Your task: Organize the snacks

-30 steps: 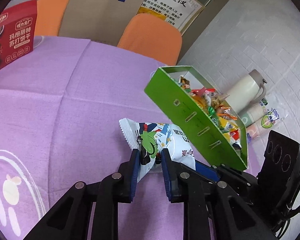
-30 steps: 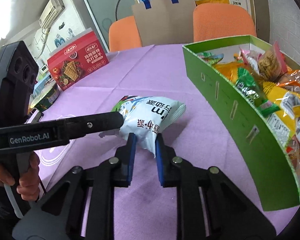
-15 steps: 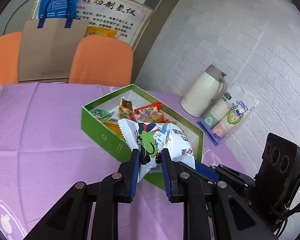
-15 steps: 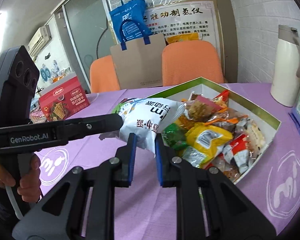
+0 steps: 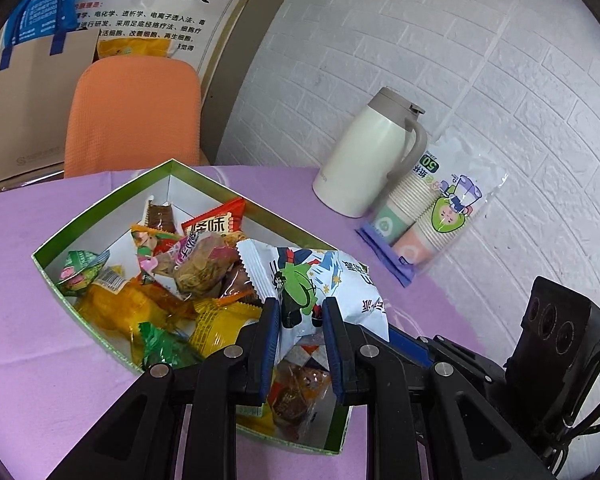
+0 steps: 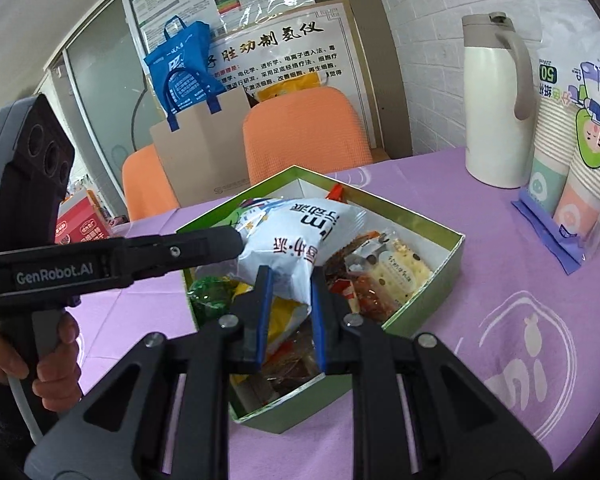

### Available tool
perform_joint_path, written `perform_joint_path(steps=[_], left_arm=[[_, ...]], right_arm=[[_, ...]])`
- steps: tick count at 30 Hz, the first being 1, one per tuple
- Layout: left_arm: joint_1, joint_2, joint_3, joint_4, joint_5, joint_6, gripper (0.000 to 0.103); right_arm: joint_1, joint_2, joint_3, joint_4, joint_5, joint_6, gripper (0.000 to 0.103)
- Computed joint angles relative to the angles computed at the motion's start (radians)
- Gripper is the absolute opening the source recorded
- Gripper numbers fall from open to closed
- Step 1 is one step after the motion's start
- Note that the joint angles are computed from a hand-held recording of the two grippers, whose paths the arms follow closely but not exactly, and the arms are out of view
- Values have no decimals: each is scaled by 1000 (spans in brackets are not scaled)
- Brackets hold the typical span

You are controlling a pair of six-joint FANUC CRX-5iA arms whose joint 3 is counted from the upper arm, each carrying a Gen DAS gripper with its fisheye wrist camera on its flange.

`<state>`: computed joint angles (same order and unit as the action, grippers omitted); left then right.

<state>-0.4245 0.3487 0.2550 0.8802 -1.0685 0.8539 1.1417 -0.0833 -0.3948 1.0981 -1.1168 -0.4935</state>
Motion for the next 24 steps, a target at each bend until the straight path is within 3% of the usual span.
perform_joint_path(steps=[2, 4, 5, 6, 7, 8, 11, 13, 19, 20, 22, 24], left_arm=[[-6, 18, 21, -25, 2, 18, 22], [-11, 25, 41, -94, 17, 74, 25], [-10, 26, 48, -126, 19, 103, 40], [-10, 23, 52, -163, 25, 139, 52], [-10, 14, 47, -192, 45, 167, 75], [-11, -3, 28, -220, 85, 194, 84], [-4, -16, 16, -253, 111, 224, 86], [4, -17, 15, -259, 104, 234, 86], [27, -65, -27, -267, 128, 227, 86], [28, -85, -39, -289, 145, 227, 86], [30, -138, -87, -321, 207, 210, 86], [34, -186, -134, -343, 253, 201, 89]], right_arm=[[-15, 2, -8, -11, 7, 18, 21], [-15, 37, 25, -56, -52, 73, 25], [-12, 55, 43, -76, -88, 99, 31], [-10, 65, 50, -82, -107, 109, 43], [-8, 68, 44, -74, -108, 104, 53], [-9, 67, 36, -66, -102, 94, 57], [-13, 68, 28, -62, -89, 85, 63], [-15, 69, 27, -59, -79, 89, 73], [13, 84, 69, -68, -135, 123, 86], [21, 84, 75, -67, -148, 124, 88], [44, 87, 98, -72, -186, 133, 101], [72, 91, 115, -71, -227, 136, 102]])
